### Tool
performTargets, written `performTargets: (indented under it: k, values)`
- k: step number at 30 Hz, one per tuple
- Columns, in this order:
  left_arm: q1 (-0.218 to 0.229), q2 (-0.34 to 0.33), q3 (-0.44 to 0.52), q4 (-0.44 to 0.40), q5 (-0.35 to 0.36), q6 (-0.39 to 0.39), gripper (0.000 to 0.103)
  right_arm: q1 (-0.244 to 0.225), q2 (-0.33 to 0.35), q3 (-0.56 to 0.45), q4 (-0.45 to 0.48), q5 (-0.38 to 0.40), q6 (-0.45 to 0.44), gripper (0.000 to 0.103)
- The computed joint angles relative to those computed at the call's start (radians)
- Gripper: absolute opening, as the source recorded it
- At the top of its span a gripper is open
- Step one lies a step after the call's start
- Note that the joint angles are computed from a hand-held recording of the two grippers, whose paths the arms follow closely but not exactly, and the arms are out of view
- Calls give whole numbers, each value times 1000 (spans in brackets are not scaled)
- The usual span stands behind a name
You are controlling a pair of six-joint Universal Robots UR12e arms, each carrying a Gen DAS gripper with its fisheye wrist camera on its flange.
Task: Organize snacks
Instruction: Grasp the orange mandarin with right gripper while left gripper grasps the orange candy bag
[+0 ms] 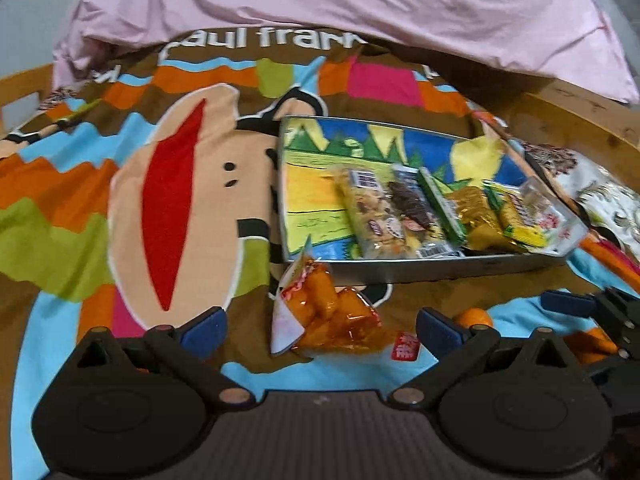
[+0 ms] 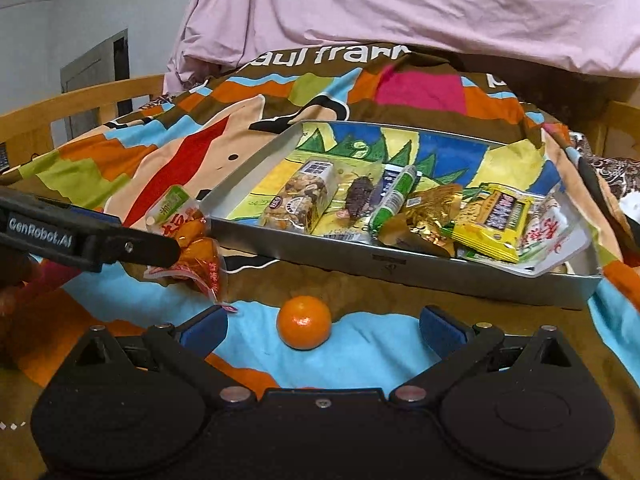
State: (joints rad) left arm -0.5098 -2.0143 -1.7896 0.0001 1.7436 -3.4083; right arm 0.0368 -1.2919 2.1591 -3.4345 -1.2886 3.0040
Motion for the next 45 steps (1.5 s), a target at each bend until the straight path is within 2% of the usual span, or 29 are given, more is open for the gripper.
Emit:
performTargets:
  k: [5,13,18,25,30,36,45]
  values:
    - [14,-1,9,-39,-47,93,103,4,7,-13,23,-3,-1,101]
    - [10,-17,30,-70,-38,174,103,7,16,-23,47,-22,14,96]
    - [-2,-33,46,-77,8,230,103,13,21,-27,42,-38,13,94]
    - [-2,-52,73,-113,38,216,103,24,26,-25,28,-65,-12,94]
    - [1,-59,82,-116,32,194,103,31,30,-25,16,-77,-31,93]
    - [-1,-64,86,-105,39,190,102,36,33,-25,3,-84,-52,82]
    - [9,-62,75,-85,1,171,99,34,33,-27,19,-70,-58,54]
